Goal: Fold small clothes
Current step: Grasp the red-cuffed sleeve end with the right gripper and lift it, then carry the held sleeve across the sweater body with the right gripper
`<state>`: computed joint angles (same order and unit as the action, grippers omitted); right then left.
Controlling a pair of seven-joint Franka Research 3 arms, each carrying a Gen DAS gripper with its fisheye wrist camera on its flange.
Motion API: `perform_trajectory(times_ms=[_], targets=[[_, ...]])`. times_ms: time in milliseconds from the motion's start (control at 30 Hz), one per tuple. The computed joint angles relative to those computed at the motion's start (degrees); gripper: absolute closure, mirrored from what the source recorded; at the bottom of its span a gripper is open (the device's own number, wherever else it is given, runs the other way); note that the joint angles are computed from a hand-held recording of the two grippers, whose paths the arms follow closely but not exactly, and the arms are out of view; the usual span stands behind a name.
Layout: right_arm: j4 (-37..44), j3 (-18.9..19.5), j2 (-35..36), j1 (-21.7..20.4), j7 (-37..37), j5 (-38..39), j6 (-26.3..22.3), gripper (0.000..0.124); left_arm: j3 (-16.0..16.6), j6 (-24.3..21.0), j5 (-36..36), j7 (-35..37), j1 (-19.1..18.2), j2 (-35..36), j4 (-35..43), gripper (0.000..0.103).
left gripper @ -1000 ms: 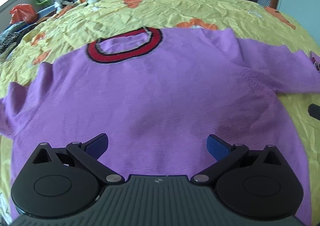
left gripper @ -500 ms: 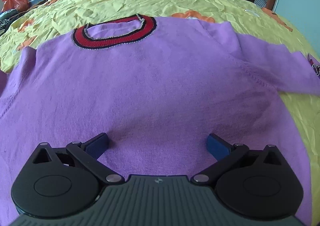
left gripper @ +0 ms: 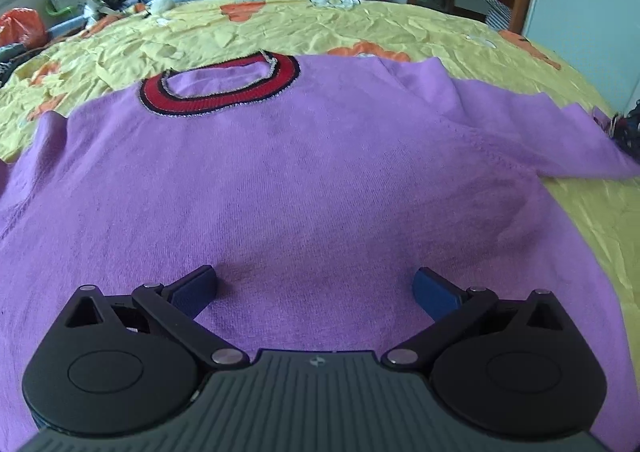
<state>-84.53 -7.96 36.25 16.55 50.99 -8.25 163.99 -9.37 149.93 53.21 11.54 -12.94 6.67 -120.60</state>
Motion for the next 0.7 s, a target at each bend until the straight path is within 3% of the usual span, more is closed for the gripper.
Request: perform_trajectory(times_ms=[100, 200, 300, 400, 467, 533, 600, 700], targets=[[-3.68, -0.8, -3.3, -0.98, 8.98, 5.7, 3.67, 0.12, -0.04, 0.14, -2.02, 2.06, 0.63, -2.57, -2.1, 0.0], [-7.79, -2.04, -7.29, -2.49, 17.57, 10.25, 5.64, 0.12, 0.11, 2.79, 4.35, -3.71, 2.19, -9.1, -8.11, 0.0], [-11.61, -2.29, -11.18, -4.53, 25.34, 14.14, 6.75, 0.12, -0.43, 2.78, 1.88, -3.26, 4.43, -15.6, -13.63, 0.0], [-16.04, 4.74, -16.3, -10.55, 26.53, 22.3, 9.36, 0.12, -0.36, 4.57, -1.65, -2.4, 6.79, -22.96, -20.03, 0.0], [-17.63, 12.24, -18.9, -16.02, 22.04, 30.28, 10.83, 0.12, -0.18, 5.49, -3.41, -0.76, 7.95, -27.81, -24.13, 0.0], [-18.07, 15.46, -20.85, -16.94, 19.71, 35.67, 10.66, 0.12, -0.32, 4.79, -5.04, 1.38, 8.99, -31.96, -27.22, 0.0], [-16.89, 21.25, -21.37, -19.19, 12.63, 45.11, 10.44, 0.12, -0.61, 3.21, -6.86, 3.41, 10.05, -35.73, -29.8, 0.0], [-13.07, 25.62, -20.1, -16.48, 8.6, 50.64, 10.92, 0.12, -0.89, 2.14, -9.23, 6.62, 11.61, -41.11, -33.76, 0.0]])
